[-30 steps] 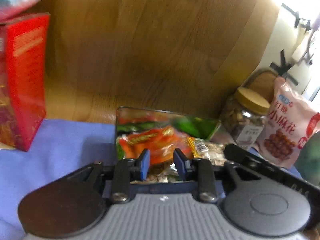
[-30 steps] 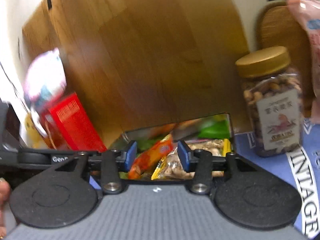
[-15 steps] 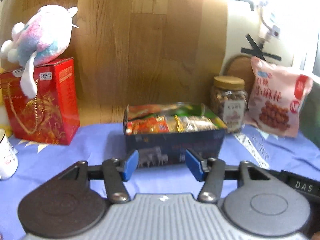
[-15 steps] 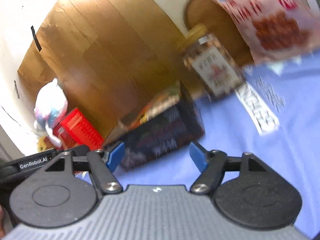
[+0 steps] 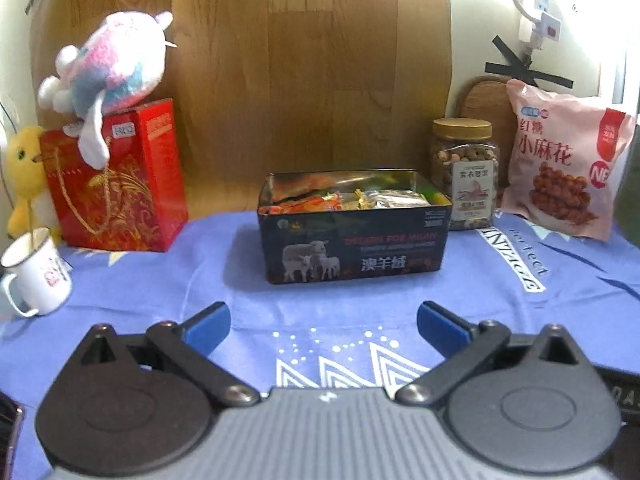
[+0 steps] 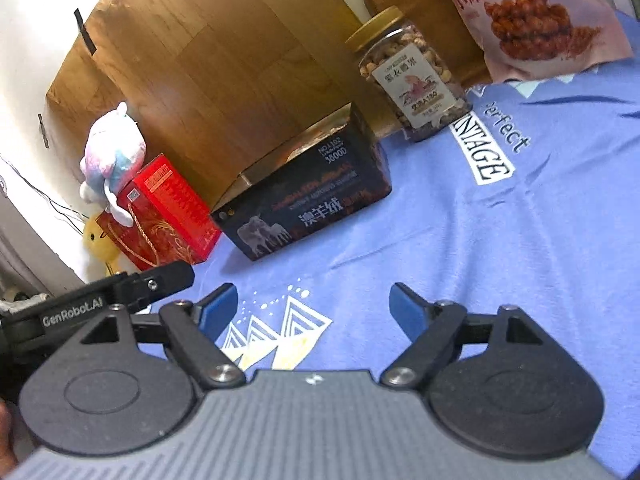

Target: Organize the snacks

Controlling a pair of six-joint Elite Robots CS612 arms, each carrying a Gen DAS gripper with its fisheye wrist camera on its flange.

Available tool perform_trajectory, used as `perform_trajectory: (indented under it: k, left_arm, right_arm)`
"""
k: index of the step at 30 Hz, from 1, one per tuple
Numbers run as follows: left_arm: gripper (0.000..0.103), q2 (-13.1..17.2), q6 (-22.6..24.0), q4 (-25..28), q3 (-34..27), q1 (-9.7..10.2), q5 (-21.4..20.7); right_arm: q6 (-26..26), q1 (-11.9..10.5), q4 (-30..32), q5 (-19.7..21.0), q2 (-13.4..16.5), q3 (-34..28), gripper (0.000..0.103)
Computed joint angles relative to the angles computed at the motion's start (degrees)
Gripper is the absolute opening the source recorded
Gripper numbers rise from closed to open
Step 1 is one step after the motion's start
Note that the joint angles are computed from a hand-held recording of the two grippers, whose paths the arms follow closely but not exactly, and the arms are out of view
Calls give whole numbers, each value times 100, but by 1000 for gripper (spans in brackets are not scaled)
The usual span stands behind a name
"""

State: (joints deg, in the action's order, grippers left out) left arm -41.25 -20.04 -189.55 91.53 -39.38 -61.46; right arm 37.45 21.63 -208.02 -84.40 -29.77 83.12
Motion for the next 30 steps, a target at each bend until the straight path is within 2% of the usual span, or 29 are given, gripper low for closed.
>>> perform_trajectory:
  k: [11, 19, 23, 30]
  left_arm:
    - [103, -2, 213, -27, 32, -148, 595]
    - [103, 26, 317, -73, 57, -262, 1120]
    - [103, -24, 176, 24, 115, -254, 1017]
    - [103, -88, 34, 157, 232, -270, 976]
  right_arm:
    - [-56, 21, -368, -363, -40, 204, 86]
    - [-337, 109, -656, -659, -71, 296, 86]
    - [-519, 152, -797, -796, -92, 317, 86]
    - [-468, 171, -1013, -722, -97, 355, 86]
